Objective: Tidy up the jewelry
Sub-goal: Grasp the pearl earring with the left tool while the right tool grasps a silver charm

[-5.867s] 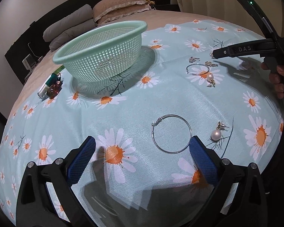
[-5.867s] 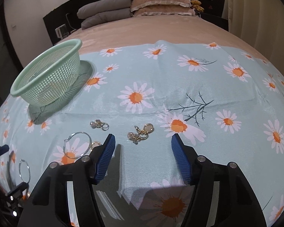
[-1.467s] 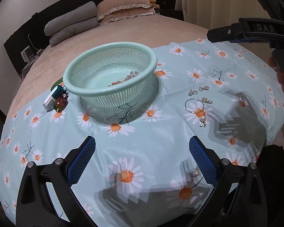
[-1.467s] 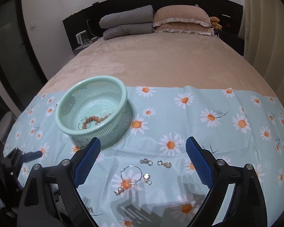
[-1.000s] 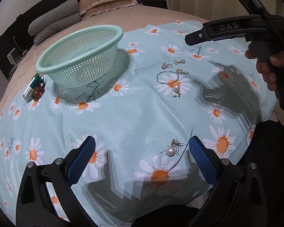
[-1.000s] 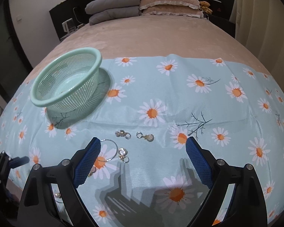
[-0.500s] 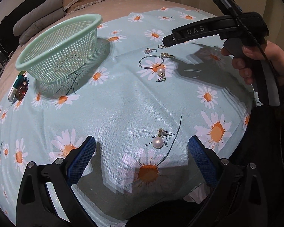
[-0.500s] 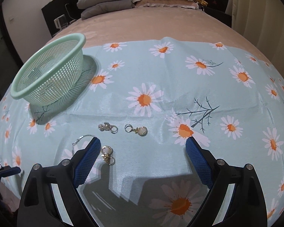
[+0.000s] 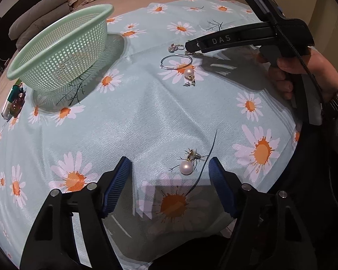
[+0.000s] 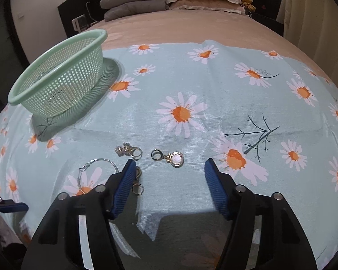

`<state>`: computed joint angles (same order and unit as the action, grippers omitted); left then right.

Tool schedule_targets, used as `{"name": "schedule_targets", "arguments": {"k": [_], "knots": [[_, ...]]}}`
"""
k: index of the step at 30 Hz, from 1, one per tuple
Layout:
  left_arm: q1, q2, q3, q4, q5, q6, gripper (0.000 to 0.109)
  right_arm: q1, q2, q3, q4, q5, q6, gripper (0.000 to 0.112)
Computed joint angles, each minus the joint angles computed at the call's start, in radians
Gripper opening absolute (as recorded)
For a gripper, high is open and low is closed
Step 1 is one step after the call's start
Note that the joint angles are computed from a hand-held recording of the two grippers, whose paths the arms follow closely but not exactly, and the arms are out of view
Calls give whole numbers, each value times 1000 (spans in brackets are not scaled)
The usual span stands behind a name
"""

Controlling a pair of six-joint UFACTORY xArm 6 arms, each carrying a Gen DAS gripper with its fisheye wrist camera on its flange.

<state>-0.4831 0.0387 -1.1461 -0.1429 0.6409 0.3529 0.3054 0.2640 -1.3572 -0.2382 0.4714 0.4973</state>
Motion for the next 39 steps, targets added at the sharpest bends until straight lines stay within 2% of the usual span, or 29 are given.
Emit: {"name": "schedule_targets", "arguments": {"k": [1,3,4,7,10,11,14,17,29,35,37,38,39], "knots": [[1,-1,1,-17,3,14,64,3,2,1,39,-10,-41,42],[5,-2,0,-48,7,36,57,10,6,-1,126,-20,-127,20],[8,-5,2,-66,8,50,50,15,7,-1,164,-25,-161,17],[13,-6,0,-114,18,84,33,18,1,6,178,-30,-168,16],[27,4,-16,-154,37,95,20,9,-17,33,305,-51,-238,16],[30,3,-18,-164,42,99,19,7,-23,41,339,-56,-257,15],[28,-2,-19,-138,46,88,17,3,-40,55,403,-55,-301,4],[32,-9,-20,-134,50,87,12,3,-56,70,388,-54,-293,4],[57,-62,-11,-139,21,100,12,-19,-131,129,396,-84,-296,2],[56,-81,-4,-144,25,111,12,-18,-100,95,443,-56,-323,8],[59,-89,0,-132,30,99,12,-16,-78,71,420,-32,-298,21],[61,-91,0,-131,34,97,12,-14,-65,56,428,-17,-308,31],[62,-89,-2,-128,35,92,12,-11,-56,50,415,-21,-301,32]]}}
